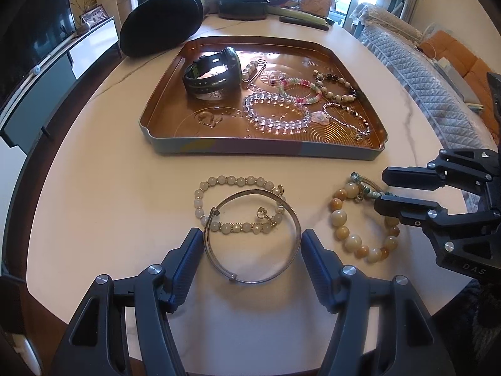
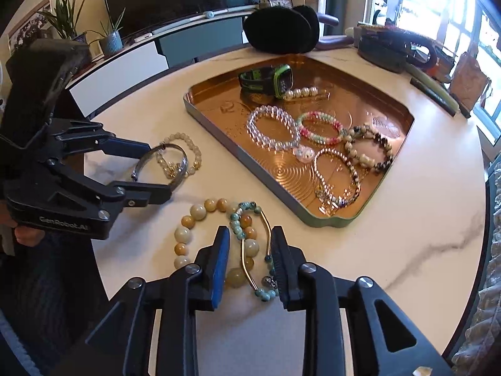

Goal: Organize jewelry
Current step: 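Grasp the green-bead bracelet with the right tool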

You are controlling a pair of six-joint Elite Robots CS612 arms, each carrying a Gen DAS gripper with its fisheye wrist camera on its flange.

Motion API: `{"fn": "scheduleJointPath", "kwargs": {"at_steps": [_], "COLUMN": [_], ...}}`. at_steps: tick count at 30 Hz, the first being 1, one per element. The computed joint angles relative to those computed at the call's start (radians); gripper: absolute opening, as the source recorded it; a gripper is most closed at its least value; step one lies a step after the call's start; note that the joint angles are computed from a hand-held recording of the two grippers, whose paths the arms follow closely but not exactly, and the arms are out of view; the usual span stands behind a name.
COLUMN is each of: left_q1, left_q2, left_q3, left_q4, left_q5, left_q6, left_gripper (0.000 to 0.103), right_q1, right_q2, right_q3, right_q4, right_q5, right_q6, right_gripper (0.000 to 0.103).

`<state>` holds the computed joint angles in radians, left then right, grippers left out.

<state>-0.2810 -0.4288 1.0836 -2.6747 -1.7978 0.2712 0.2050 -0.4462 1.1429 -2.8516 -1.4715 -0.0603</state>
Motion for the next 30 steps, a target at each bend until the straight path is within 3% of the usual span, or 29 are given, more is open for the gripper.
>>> {"fn": "scheduleJointPath", "kwargs": {"at_steps": [3,4,7,15,18,21,26,28,30], "left_q1": [0.001,0.000,0.000,0.007,0.012,0.011,0.007,0.007,0.007], "left_q2": [-0.001,-0.001,-0.003,-0.005,-0.006,-0.005,-0.009,-0.009,-0.008], "left_q3": [0.001,0.003,0.007,0.005,0.004,0.001,0.006,0.005,0.002], "left_q4": [0.000,0.000,0.000,0.009,-0.002,0.004,0.018,0.020,0.020], "left_q5": [-0.004,-0.005,-0.010,-0.042,-0.063,-0.059,-0.056,-0.061,-0.064], "left_q6": [0.006,0.011,0.021,0.019,0.017,0.012,0.021,0.021,0.017], "left_gripper": [0.065,0.064,0.064,0.064,0.064,0.064,0.064,0.064,0.064], "right_q1": [0.003,0.006,0.009,0.012,-0.005,-0.021,-0.016,-0.017,-0.028], "right_q2": [0.001,0.002,0.004,-0.010,-0.017,-0.011,0.010,0.006,-0.002], "right_q3": [-0.004,-0.007,-0.009,0.019,0.034,0.022,-0.010,0.005,0.023], "right_q4": [0.017,0.023,0.028,-0.079,-0.114,-0.059,0.034,-0.025,-0.089], "right_q5": [0.002,-0.008,-0.008,-0.019,0.051,0.125,0.095,0.073,0.114], "right_q6": [-0.022,-0.030,-0.028,0.001,0.058,0.102,0.085,0.121,0.162], "right_gripper": [0.021,0.014,0.011,0.010,0.010,0.010,0.013,0.013,0.013]}}
